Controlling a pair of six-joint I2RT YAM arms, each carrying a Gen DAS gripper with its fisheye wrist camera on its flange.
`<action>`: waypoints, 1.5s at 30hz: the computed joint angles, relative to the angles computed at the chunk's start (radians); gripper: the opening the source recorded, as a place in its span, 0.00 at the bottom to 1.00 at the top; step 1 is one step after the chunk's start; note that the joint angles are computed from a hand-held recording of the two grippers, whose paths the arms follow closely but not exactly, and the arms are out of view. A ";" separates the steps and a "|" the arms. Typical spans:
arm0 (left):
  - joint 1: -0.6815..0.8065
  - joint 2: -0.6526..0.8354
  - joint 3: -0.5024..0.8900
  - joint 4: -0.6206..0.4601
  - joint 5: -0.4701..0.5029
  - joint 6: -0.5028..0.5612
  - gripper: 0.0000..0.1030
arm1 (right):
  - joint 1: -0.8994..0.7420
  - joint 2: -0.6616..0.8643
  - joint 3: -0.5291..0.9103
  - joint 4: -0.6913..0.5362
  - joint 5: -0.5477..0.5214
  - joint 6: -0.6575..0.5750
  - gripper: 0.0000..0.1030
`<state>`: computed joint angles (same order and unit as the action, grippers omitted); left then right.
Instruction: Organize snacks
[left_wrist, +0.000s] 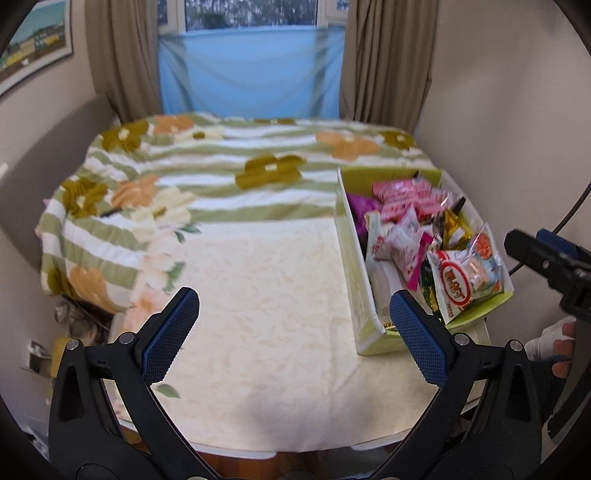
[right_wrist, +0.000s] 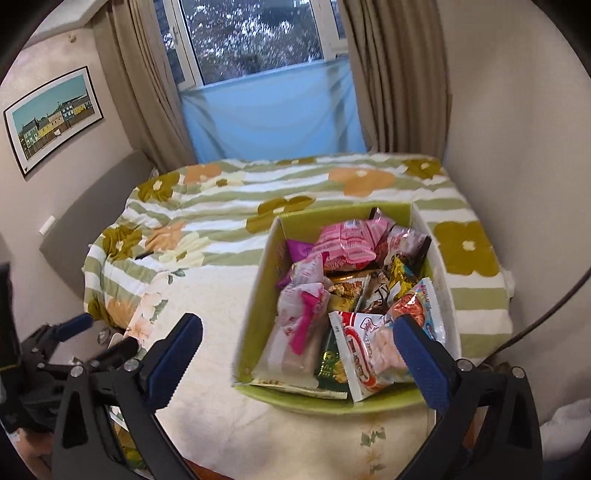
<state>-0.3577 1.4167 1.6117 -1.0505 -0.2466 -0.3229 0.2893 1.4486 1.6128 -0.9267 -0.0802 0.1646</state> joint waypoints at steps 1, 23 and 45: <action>0.000 -0.035 -0.002 -0.008 -0.013 0.007 0.99 | 0.027 -0.023 -0.004 -0.006 0.042 0.017 1.00; -0.128 -0.358 -0.055 -0.138 -0.177 0.013 0.99 | 0.435 -0.276 -0.075 -0.171 0.499 0.267 1.00; -0.165 -0.373 -0.075 -0.137 -0.226 -0.012 0.99 | 0.478 -0.282 -0.066 -0.194 0.529 0.293 1.00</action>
